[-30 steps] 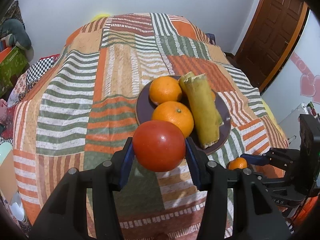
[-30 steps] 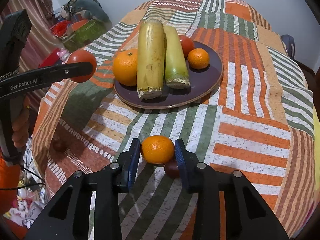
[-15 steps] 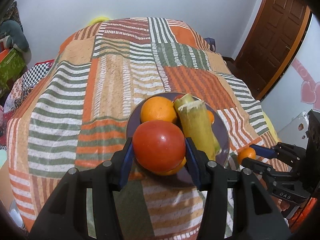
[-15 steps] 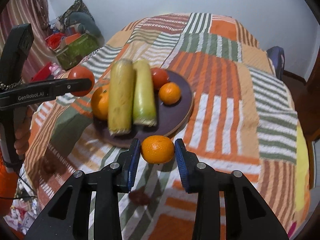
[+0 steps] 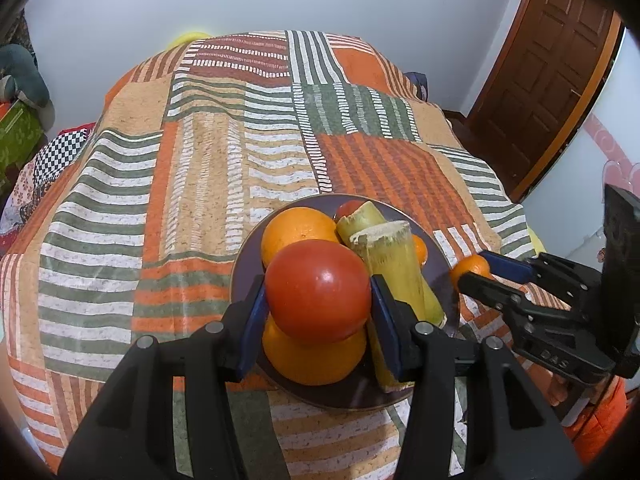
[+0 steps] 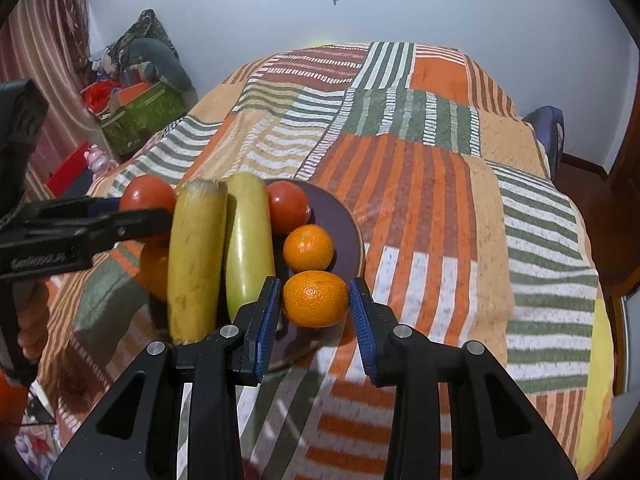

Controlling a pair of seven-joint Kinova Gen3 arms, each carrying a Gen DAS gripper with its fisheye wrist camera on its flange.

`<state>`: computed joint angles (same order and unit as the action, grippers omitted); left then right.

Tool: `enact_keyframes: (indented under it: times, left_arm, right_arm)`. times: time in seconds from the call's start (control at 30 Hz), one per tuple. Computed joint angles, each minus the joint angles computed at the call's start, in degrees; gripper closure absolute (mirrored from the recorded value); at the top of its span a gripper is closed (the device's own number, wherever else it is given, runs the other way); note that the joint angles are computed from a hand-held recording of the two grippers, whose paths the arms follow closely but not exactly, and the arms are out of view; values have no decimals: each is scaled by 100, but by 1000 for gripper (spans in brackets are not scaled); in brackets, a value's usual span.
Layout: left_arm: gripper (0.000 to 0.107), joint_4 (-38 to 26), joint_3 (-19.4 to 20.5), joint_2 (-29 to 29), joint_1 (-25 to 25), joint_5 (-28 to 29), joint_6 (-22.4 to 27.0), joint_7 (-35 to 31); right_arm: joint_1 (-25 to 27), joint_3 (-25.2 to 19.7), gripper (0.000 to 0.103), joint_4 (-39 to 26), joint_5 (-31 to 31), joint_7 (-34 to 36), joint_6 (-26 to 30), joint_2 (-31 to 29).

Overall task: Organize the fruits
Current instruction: 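Carry the tomato onto the plate with the left tool while the right tool carries the mandarin there, then open both tools to release tomato and mandarin on the plate, withdraw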

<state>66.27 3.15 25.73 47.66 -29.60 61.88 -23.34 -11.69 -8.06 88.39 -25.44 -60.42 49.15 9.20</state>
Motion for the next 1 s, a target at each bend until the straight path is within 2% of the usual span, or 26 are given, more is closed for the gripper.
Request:
enact_keyframes:
  times: [0.37,0.63,0.73,1.0]
  left_arm:
    - [57,78,29,-38,-33,90,-335,-88]
    - [38,-71,31,81,66,62,-132,-212]
    - [35,-155,3,134,114,46,-8,-226]
    - [35,-100,-33,75,123,72,96,-90]
  right_arm:
    - [-125,-35,70,-144,321,-299,-16,255]
    - [-125,-49,70,-253,410,-360,90,324]
    - [-120,-50,70,-309,425,-389,150,354]
    - [-19,-56,56,-220,298,-248,90,236]
